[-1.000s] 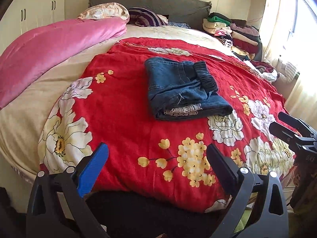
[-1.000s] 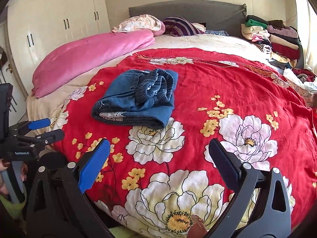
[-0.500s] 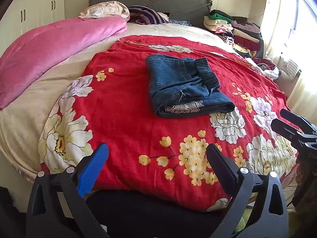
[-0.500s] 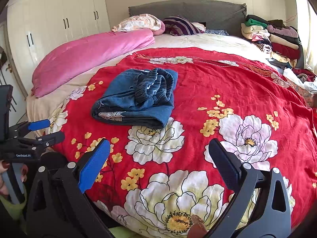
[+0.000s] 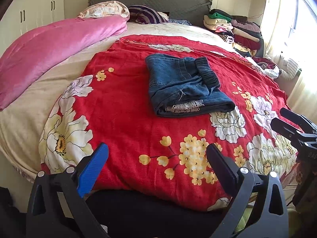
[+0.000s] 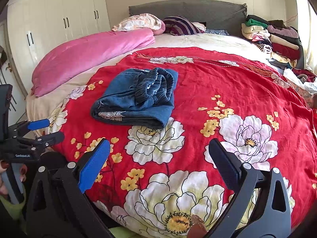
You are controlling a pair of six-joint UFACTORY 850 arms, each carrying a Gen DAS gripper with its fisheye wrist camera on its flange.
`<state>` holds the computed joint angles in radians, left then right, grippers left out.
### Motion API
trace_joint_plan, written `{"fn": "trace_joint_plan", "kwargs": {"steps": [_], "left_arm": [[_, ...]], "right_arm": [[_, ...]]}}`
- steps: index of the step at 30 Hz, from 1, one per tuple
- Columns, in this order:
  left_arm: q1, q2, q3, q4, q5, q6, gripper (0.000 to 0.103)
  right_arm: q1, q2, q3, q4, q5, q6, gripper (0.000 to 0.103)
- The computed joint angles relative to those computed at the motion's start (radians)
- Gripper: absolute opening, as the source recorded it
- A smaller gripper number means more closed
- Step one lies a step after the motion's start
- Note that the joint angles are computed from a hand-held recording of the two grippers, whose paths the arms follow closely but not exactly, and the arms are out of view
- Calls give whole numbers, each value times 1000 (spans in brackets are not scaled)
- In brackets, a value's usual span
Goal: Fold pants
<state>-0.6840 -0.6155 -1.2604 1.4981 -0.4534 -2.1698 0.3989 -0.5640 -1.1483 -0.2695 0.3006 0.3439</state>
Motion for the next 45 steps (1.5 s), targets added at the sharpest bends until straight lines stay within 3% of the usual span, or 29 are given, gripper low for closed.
{"fn": "trace_joint_plan", "kwargs": {"steps": [45], "left_arm": [[1, -16, -17, -49, 1, 66, 99]], "right_arm": [[-15, -15, -11, -66, -15, 54, 94]]}}
